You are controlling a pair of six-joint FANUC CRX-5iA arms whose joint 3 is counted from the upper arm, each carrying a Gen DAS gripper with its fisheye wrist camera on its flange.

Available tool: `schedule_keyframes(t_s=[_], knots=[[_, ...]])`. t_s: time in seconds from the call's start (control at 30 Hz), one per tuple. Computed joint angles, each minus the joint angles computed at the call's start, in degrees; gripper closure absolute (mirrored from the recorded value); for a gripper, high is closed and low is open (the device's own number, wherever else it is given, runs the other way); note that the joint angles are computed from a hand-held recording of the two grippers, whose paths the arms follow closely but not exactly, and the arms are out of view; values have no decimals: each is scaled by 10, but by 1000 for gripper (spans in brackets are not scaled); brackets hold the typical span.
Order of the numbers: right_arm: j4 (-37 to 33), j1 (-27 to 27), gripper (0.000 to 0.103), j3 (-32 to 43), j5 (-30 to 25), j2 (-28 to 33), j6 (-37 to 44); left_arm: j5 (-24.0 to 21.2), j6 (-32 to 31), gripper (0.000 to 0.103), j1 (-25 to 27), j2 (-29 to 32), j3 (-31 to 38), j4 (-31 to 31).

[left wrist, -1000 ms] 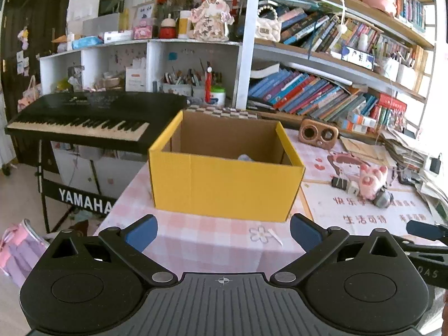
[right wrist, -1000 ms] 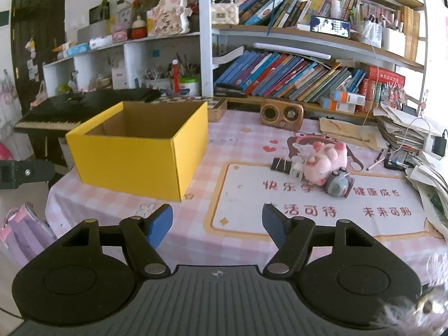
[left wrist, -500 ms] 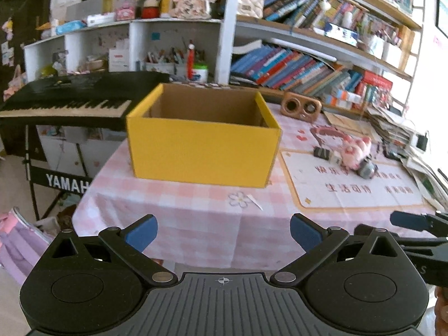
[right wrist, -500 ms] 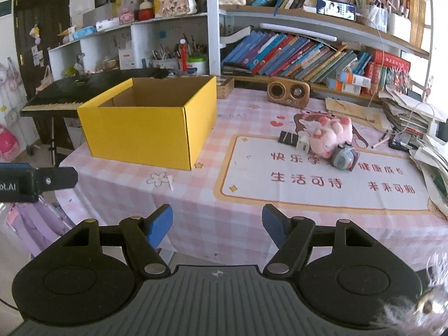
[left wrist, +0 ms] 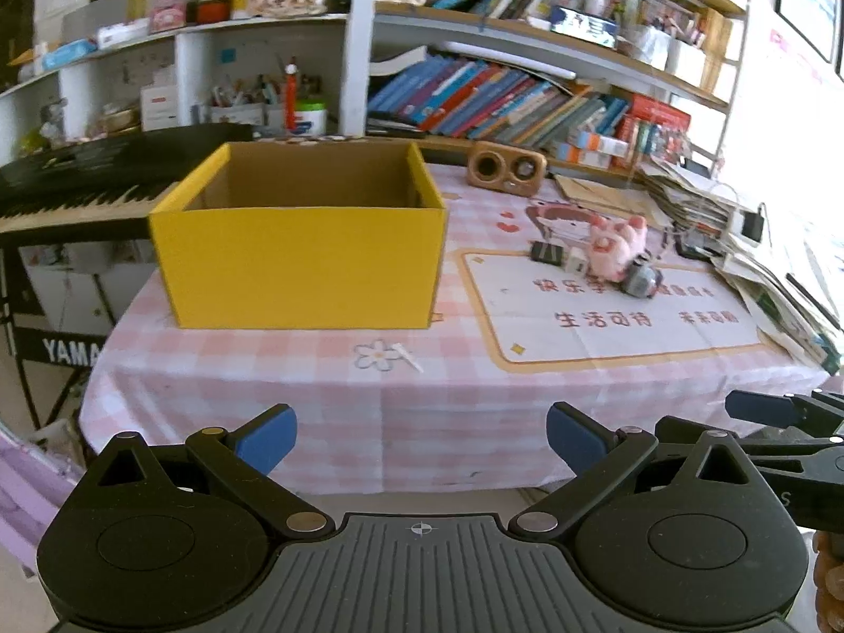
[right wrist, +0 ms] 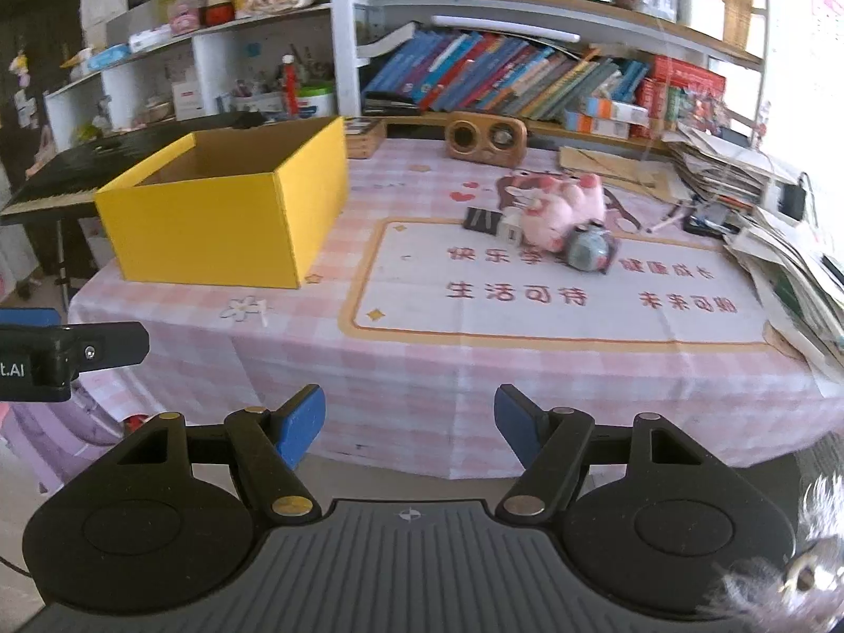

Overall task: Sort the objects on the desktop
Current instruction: 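Withdraw both open grippers from the yellow box back over the mat, then move both open grippers toward the pink pig, toy truck and white plug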

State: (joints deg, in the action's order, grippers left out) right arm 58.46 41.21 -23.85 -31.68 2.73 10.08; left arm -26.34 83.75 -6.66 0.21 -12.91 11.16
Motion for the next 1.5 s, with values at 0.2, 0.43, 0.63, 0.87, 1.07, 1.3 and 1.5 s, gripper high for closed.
schedule_keyframes(t_s=[0.2, 0.43, 0.63, 0.87, 1.07, 1.3, 1.5], knots=[[-12, -5, 34, -6, -17, -8, 0, -3, -25, 1, -13, 19, 13, 22], [-29, -19, 34, -12, -29, -17, 8, -13, -53, 1, -32, 50, 37, 49], [-46, -39, 34, -11, -31, -19, 23, -22, -58, 1, -49, 81, 71, 54], [-62, -65, 33, -7, -28, -19, 40, -32, -65, 1, -68, 119, 113, 57], [-80, -89, 33, 4, -18, -11, 64, -41, -61, 1, -81, 151, 152, 54], [-126, -117, 33, 34, -6, 8, 128, -57, -36, 1, -93, 189, 205, 38], [-175, -143, 33, 72, 4, 32, 206, -71, -6, 1, -104, 229, 259, 23]])
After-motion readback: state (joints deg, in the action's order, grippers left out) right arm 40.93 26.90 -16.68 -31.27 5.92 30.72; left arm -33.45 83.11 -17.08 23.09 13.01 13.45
